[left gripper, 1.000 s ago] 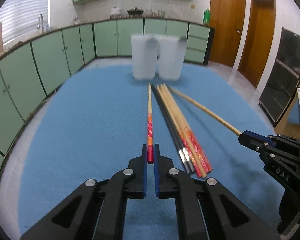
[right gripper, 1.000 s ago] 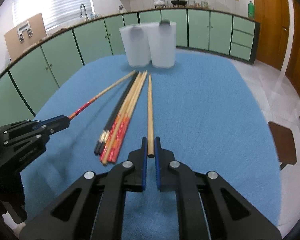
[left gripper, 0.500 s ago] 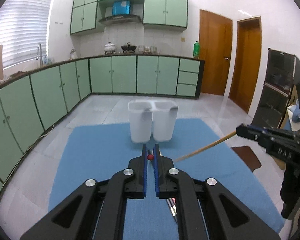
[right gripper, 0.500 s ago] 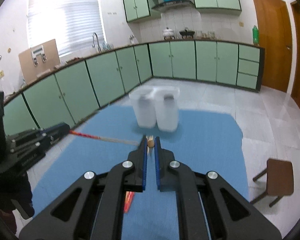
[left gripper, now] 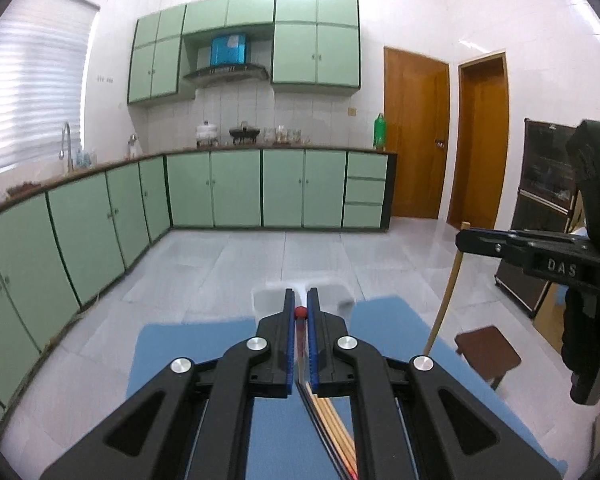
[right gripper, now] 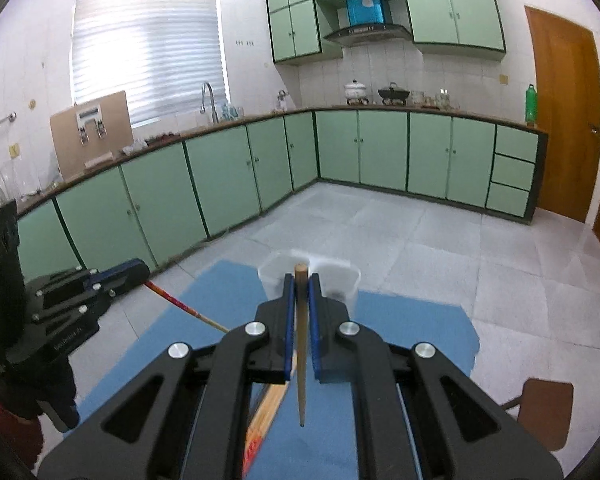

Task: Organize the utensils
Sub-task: 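Carry both chopsticks into the white containers and open both tools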

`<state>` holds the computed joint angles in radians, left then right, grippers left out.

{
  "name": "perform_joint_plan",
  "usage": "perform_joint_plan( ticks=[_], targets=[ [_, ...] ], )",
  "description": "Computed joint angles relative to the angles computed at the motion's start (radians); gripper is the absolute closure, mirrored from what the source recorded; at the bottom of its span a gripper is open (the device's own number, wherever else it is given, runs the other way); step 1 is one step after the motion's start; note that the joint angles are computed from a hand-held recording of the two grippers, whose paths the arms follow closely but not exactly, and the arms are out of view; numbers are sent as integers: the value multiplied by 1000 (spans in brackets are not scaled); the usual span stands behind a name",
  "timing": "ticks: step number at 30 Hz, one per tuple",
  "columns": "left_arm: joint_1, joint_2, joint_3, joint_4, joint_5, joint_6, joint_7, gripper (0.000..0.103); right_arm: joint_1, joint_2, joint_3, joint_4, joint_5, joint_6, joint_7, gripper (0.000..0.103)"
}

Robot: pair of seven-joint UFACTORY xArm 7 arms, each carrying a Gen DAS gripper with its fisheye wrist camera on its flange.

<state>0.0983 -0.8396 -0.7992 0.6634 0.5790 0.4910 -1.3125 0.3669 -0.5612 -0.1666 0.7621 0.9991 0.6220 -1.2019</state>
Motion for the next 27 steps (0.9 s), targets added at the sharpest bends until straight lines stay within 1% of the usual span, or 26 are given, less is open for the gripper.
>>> perform_joint_plan(
  ticks=[3, 6, 10, 12, 14, 15, 17, 19, 21, 22, 23, 25, 27],
  targets=[
    [50, -17, 7, 45, 41, -16, 22, 97, 22, 58, -12, 103, 51, -7, -18, 97],
    [108, -22, 3, 87, 59, -37, 41, 97, 18, 146, -20, 223, 110, 25, -6, 97],
    [196, 17, 1, 131, 62, -100, 64, 97, -6, 254, 10, 344, 210, -15, -31, 97],
    [256, 31, -22, 141, 68, -123, 63, 97, -16, 318, 30, 396, 274, -51, -69, 97],
    [301, 67, -32, 144, 65, -171, 62, 97, -32, 379, 55, 438, 300, -72, -81, 97],
    [324, 86, -43, 148, 62, -187, 59, 97, -41, 410, 70, 455, 306, -84, -82, 97],
    [388, 111, -84, 156, 66, -211, 44, 97, -59, 452, 101, 472, 305, -108, -84, 97],
    [435, 148, -123, 163, 61, -231, 37, 97, -73, 497, 142, 476, 285, -161, -90, 97],
    [469, 175, -152, 169, 59, -240, 35, 97, -87, 524, 178, 466, 275, -192, -107, 97],
    [485, 192, -166, 172, 59, -242, 37, 97, -94, 532, 196, 461, 252, -201, -93, 97],
    [491, 204, -174, 173, 57, -240, 40, 97, -103, 547, 212, 459, 220, -208, -75, 97],
    [491, 225, -181, 170, 54, -232, 44, 97, -117, 550, 241, 433, 197, -225, -67, 94],
    [485, 242, -178, 168, 56, -229, 43, 92, -127, 553, 254, 413, 176, -236, -62, 90]
  ],
)
